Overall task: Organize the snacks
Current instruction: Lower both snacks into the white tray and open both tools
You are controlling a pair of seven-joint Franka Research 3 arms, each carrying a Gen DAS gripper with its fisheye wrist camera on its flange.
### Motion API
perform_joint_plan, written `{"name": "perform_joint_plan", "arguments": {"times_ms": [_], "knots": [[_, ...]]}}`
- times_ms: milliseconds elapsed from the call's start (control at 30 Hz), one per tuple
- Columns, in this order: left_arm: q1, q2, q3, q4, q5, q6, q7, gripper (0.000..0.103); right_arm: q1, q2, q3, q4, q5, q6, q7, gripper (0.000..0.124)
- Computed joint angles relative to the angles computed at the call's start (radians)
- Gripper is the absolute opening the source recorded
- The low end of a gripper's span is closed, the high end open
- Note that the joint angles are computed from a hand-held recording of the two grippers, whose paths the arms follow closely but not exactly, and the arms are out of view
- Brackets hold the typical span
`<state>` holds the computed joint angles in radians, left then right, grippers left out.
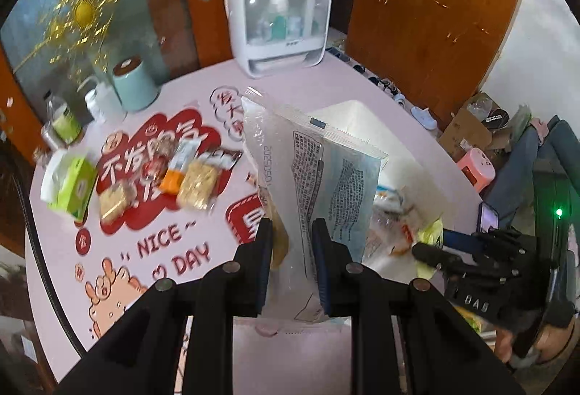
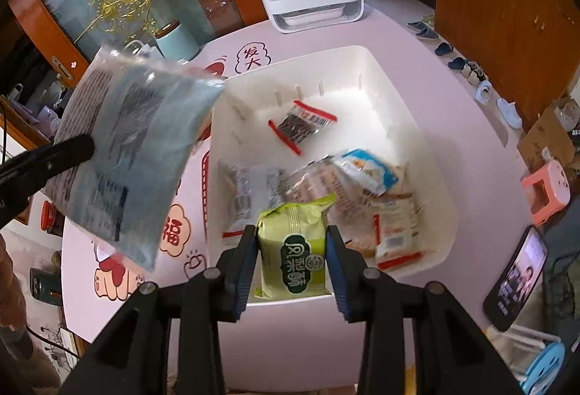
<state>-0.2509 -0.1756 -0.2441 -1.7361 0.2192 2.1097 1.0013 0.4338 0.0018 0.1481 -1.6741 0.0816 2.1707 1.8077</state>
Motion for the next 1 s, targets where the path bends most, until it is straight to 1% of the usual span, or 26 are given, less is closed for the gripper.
{"name": "perform_joint_plan", "arguments": {"times_ms": [67,133,267,333,400,433,467,500,600,700,800,833,900,1000], "knots": [[-0.006,0.043,-0.023,0.049,0.047,-0.018,-0.032,0.020,-0.005,0.009,-0.006,0.016,-0.001,0.000,-0.021,0.038],[-0.015,0.083,-0.032,0.088,0.076,-0.032,-0.058,0.020,-0.010,0.022,-0.010,0.036,-0.009,0.003,-0.043,0.038],[-0.042,0.154,-0.040,0.149,0.128,-0.060,-0.104,0.021,-0.019,0.052,-0.020,0.075,-0.002,-0.002,-0.071,0.040],[-0.051,0.178,-0.035,0.165,0.119,-0.071,-0.125,0.024,-0.021,0.069,-0.023,0.094,0.002,-0.015,-0.085,0.042],[-0.054,0.182,-0.027,0.156,0.085,-0.062,-0.140,0.040,-0.024,0.081,-0.026,0.107,0.016,-0.034,-0.100,0.045],[-0.056,0.181,-0.025,0.150,0.082,-0.061,-0.154,0.063,-0.024,0.085,-0.027,0.108,0.019,-0.041,-0.104,0.047],[-0.059,0.174,-0.024,0.136,0.101,-0.056,-0.182,0.081,-0.024,0.090,-0.027,0.111,0.021,-0.051,-0.108,0.049],[-0.062,0.161,-0.026,0.115,0.134,-0.047,-0.215,0.084,-0.024,0.090,-0.028,0.109,0.022,-0.056,-0.112,0.050],[-0.062,0.133,-0.026,0.077,0.155,-0.040,-0.230,0.084,-0.022,0.084,-0.028,0.091,0.020,-0.056,-0.122,0.050],[-0.061,0.110,-0.029,0.049,0.165,-0.057,-0.250,0.084,-0.019,0.083,-0.027,0.083,0.017,-0.052,-0.121,0.051],[-0.057,0.089,-0.030,0.018,0.166,-0.063,-0.275,0.084,-0.014,0.092,-0.026,0.092,0.002,-0.057,-0.109,0.060],[-0.055,0.079,-0.032,0.004,0.174,-0.059,-0.294,0.084,-0.013,0.093,-0.026,0.094,0.005,-0.058,-0.109,0.061],[-0.052,0.052,-0.033,-0.036,0.183,-0.030,-0.315,0.084,-0.012,0.097,-0.025,0.099,0.012,-0.062,-0.111,0.061],[-0.048,0.043,-0.036,-0.044,0.180,-0.051,-0.314,0.084,-0.008,0.099,-0.023,0.100,0.014,-0.063,-0.111,0.061]]}}
